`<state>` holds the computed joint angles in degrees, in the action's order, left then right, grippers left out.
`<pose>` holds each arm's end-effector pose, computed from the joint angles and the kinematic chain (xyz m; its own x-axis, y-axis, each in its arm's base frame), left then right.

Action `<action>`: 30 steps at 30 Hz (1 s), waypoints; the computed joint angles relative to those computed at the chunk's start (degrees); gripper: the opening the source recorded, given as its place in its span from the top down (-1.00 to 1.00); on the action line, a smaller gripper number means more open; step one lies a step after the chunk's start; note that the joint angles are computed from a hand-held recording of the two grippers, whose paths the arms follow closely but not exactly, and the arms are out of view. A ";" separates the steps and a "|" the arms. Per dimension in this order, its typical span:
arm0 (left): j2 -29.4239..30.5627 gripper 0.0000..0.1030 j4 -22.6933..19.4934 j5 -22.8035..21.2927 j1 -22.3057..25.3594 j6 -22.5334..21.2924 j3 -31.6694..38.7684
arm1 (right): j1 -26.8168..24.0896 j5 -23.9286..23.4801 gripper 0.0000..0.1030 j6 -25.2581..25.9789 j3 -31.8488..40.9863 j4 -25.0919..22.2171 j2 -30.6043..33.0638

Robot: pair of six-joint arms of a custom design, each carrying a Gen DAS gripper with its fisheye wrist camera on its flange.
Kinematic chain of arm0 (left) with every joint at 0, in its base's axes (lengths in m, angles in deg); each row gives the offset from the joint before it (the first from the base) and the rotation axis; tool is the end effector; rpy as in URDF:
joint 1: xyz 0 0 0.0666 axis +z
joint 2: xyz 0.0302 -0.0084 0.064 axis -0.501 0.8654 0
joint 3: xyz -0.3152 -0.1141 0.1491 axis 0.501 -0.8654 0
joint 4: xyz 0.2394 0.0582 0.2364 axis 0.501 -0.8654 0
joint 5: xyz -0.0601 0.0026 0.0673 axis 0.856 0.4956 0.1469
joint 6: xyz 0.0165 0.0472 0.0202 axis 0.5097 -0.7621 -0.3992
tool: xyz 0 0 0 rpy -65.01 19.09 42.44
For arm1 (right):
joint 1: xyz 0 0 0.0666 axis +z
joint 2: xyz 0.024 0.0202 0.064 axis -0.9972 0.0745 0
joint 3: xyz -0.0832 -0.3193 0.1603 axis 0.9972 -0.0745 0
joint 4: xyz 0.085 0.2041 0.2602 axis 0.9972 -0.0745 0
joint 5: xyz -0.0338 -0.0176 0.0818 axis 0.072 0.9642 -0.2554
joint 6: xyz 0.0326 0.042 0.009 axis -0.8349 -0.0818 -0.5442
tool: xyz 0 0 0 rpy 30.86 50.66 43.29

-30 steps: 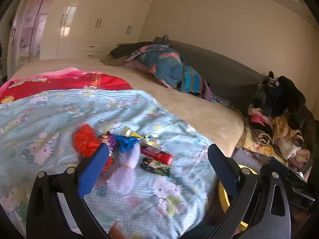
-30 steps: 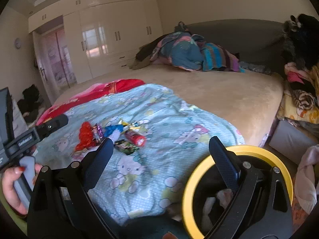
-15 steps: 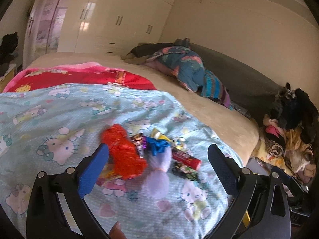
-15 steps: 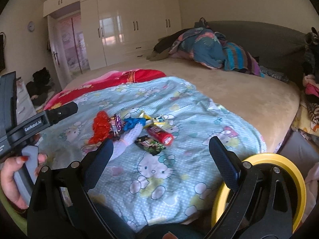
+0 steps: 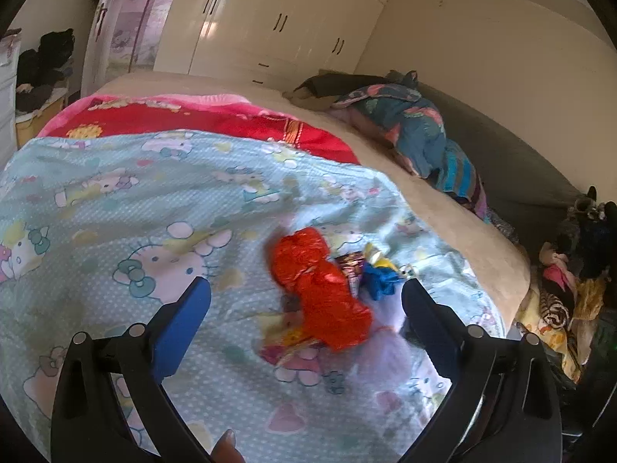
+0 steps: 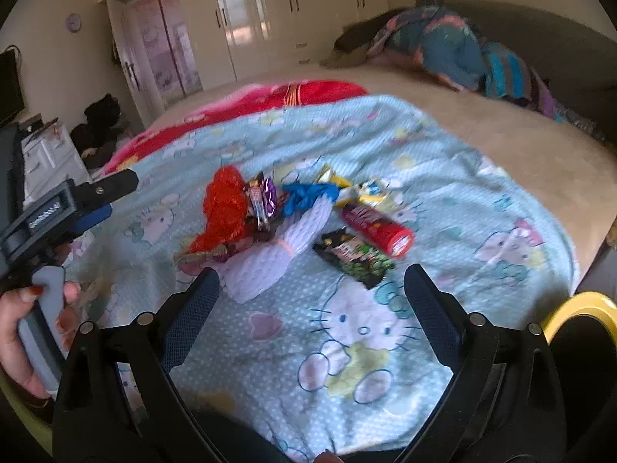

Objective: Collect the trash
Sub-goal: 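Grasp the red plastic bag with the left gripper while the right gripper grasps the white mesh net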

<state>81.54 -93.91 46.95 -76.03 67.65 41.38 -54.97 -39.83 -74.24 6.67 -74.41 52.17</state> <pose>0.3844 -0.3813 0.4443 -0.6211 -0.1851 -0.7616 0.1439 0.9283 -0.3429 0.3135 0.1748 0.4417 -0.6849 0.0613 -0.7261 -0.0412 0.9916 0.1227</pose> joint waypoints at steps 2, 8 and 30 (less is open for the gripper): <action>0.17 -0.87 -0.29 0.42 0.34 0.26 -0.26 | -0.68 -2.07 -0.72 -0.26 0.20 0.65 1.40; 1.14 -0.85 0.07 3.29 0.93 1.58 -1.06 | -3.02 -9.56 -0.41 -0.86 1.61 0.95 5.49; 15.43 0.06 -10.55 16.63 3.72 2.34 14.82 | -4.87 -23.88 0.69 3.81 2.56 0.62 10.72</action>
<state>96.97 -104.47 63.58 -72.31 69.99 56.20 -59.84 -63.70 -70.42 9.23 -73.80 62.89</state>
